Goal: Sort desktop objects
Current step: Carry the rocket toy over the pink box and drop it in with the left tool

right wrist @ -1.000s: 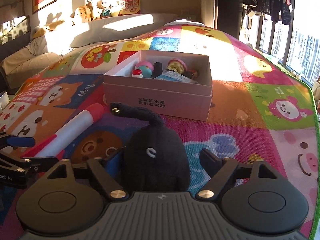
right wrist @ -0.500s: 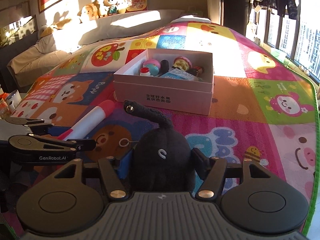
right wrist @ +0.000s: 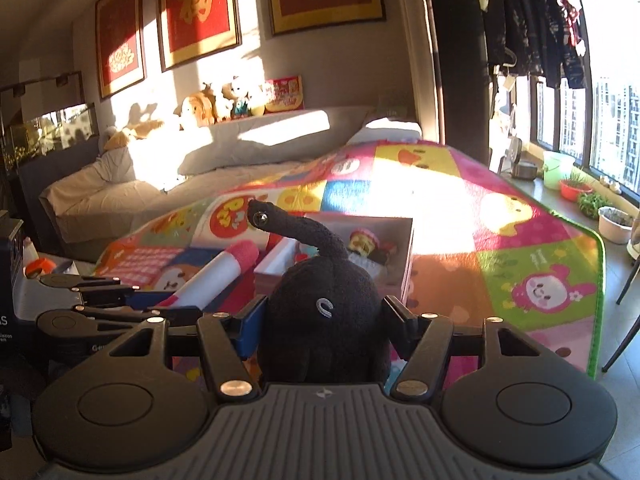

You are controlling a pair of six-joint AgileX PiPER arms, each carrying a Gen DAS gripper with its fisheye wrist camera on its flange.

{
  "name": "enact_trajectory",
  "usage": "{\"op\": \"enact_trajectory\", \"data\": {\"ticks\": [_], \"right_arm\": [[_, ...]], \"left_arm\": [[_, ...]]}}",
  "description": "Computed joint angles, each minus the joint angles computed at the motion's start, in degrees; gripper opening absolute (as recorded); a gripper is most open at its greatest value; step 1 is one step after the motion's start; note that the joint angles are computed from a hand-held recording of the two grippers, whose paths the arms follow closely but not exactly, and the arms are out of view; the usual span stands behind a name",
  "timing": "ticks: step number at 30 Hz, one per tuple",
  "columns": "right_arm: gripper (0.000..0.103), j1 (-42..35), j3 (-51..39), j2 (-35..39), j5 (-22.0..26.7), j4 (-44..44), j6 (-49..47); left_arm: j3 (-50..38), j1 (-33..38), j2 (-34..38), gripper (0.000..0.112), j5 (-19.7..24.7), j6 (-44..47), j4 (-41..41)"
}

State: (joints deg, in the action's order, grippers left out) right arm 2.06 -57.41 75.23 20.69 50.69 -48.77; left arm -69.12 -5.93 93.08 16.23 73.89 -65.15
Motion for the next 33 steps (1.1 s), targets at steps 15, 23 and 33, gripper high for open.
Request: {"op": "enact_trajectory", "data": {"ticks": [15,23,33], "right_arm": [[0.062,-3.07,-7.21,5.71,-3.52,-2.86,3.34],[0.062,-0.34,-17.38,14.72,-4.04,-13.91,15.26],[0.062,6.96,-62.19,44.44,8.40,-47.91,48.79]], "left_arm": [[-28.90,-1.57,24.05,0.085,0.24,-24.39,20.60],[-7.13,2.97,15.26,0.095,-1.04,7.26,-13.54],[-10.69,3.05,17.29,0.095,1.30,17.19,-23.16]]}}
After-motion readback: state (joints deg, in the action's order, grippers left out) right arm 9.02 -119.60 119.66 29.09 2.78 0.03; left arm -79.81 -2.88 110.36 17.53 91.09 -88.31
